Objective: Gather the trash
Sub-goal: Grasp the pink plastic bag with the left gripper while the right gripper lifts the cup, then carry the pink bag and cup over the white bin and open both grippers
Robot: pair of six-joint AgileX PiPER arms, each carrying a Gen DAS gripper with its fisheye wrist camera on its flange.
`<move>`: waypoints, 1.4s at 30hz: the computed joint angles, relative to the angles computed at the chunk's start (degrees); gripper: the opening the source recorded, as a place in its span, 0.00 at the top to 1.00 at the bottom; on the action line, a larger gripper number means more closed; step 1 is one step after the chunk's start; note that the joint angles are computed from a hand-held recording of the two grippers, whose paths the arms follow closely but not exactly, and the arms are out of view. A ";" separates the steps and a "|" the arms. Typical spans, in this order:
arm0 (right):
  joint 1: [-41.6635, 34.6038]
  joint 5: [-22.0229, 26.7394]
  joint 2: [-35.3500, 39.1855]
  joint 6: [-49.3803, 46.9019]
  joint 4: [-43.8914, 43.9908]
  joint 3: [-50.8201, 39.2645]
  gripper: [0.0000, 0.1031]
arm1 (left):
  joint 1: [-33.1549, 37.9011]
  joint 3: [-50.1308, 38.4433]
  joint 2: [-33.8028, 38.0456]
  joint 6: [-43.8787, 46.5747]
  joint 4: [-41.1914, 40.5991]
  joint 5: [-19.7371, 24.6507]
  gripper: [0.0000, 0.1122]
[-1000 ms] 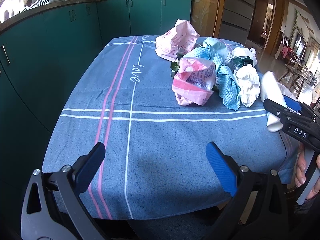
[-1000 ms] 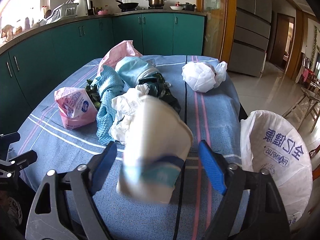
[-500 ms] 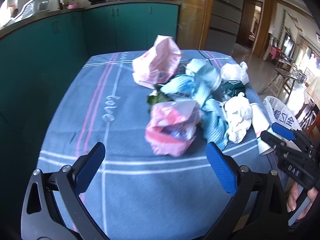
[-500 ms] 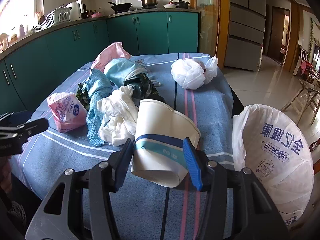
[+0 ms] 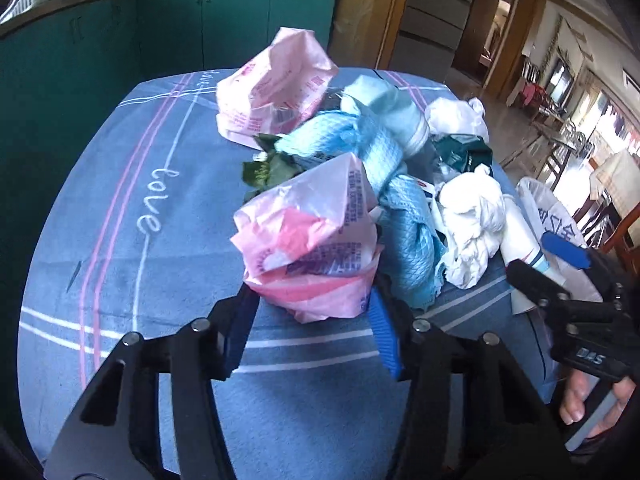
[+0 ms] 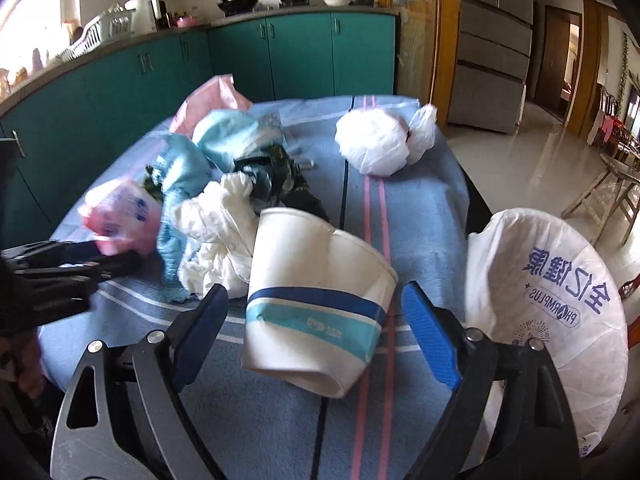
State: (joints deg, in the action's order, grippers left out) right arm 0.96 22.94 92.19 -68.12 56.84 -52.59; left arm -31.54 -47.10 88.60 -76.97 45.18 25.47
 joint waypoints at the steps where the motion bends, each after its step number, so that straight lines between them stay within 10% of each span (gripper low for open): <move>1: 0.54 -0.01 0.71 0.93 -0.58 -0.41 0.16 | -0.12 1.10 -1.29 -0.80 0.49 0.26 0.52; 13: -0.10 2.00 -1.11 -4.81 4.63 1.03 0.60 | -7.22 9.59 -13.91 -10.22 5.99 6.03 0.52; 22: -2.71 2.76 1.68 2.21 -1.71 -0.81 0.54 | -9.07 9.06 -12.84 -10.25 5.40 7.16 0.51; 32: -6.85 6.32 0.08 -8.72 9.81 0.18 0.55 | -11.77 8.34 -13.19 -12.45 6.80 9.40 0.51; 42: -25.68 7.82 -4.34 -14.20 16.10 -0.31 0.55 | -16.02 -8.88 -1.38 1.65 1.29 4.21 0.51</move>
